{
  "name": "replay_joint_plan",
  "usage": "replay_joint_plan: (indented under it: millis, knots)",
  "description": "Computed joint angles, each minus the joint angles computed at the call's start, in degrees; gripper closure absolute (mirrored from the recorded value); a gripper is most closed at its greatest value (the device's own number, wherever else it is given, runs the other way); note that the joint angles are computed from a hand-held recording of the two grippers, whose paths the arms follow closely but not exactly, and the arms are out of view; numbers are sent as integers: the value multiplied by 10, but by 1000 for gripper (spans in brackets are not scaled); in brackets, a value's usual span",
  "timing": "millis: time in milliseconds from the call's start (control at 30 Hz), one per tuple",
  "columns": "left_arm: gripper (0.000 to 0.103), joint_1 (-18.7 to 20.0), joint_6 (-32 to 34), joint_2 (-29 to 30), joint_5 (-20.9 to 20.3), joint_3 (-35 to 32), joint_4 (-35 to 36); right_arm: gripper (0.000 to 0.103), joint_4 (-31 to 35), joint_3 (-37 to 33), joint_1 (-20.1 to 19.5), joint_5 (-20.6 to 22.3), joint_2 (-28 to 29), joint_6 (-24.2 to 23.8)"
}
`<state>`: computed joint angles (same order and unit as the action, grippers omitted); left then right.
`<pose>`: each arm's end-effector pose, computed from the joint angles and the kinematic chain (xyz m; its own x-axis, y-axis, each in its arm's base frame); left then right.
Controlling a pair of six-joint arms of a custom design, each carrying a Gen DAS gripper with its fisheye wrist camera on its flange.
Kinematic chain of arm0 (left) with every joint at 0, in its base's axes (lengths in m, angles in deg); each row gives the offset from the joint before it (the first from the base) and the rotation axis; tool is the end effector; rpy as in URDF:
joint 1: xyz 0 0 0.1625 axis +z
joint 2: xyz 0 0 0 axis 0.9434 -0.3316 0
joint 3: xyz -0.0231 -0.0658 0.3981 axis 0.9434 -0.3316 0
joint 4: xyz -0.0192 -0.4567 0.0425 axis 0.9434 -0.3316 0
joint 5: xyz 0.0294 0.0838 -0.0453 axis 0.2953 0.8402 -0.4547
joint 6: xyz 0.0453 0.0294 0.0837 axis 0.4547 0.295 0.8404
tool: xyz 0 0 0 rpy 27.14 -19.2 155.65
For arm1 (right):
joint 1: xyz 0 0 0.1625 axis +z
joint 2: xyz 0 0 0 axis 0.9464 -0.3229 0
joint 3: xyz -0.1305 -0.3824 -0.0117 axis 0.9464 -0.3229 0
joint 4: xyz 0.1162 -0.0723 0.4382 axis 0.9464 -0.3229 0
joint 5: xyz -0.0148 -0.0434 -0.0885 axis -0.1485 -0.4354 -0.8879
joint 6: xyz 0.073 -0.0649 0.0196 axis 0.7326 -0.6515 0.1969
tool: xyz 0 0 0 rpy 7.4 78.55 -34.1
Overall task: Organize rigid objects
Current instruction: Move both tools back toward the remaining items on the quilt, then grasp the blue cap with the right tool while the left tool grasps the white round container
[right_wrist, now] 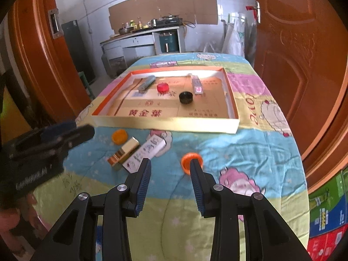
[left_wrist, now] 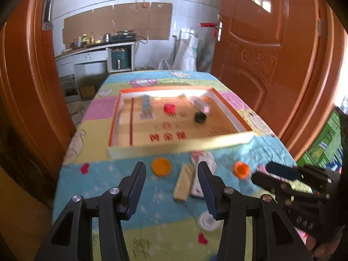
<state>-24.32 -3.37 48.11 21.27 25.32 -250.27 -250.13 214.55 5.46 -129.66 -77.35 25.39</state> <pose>-0.2920 -0.5925 -0.0593 -0.7197 0.3454 -0.6022 0.6444 0.6552 -0.3943 -0.0130 -0.5241 0.2268 -0.7988 -0.0602 0.5986 -0.4372 0.7414 -0.5090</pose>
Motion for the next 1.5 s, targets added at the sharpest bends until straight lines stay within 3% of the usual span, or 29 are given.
replay_joint_plan:
  millis: [167, 300, 500, 600, 767, 800, 867, 1100, 1300, 1500]
  knots:
    - [54, -3, -11, -7, -7, 38, -4, 57, 5, 40, -13, 20, -26, -16]
    - [54, 2, -26, -17, 0, 59, -18, 57, 26, 87, -25, 56, -49, -71]
    - [54, 2, -31, -27, 9, 77, -40, 54, 0, 123, -15, 69, -27, -159]
    - [54, 1, -29, -29, 11, 84, -46, 53, -52, 125, -2, 45, 9, -189]
    - [54, 2, -26, -28, 2, 83, -43, 54, -79, 115, 3, 27, 43, -196]
    - [54, 3, -23, -27, -4, 82, -39, 68, -85, 116, 3, 24, 46, -193]
    - [54, 4, -15, -23, -20, 76, -28, 72, -82, 117, 0, 24, 43, -181]
    - [54, -2, 23, 11, -48, 50, 3, 72, -87, 137, -30, 49, -6, -167]
    - [54, -3, 27, 43, -28, 18, 28, 72, -89, 143, -52, 63, -24, -159]
    - [54, 4, 18, 48, -34, 10, 36, 72, -89, 138, -57, 65, -22, -151]
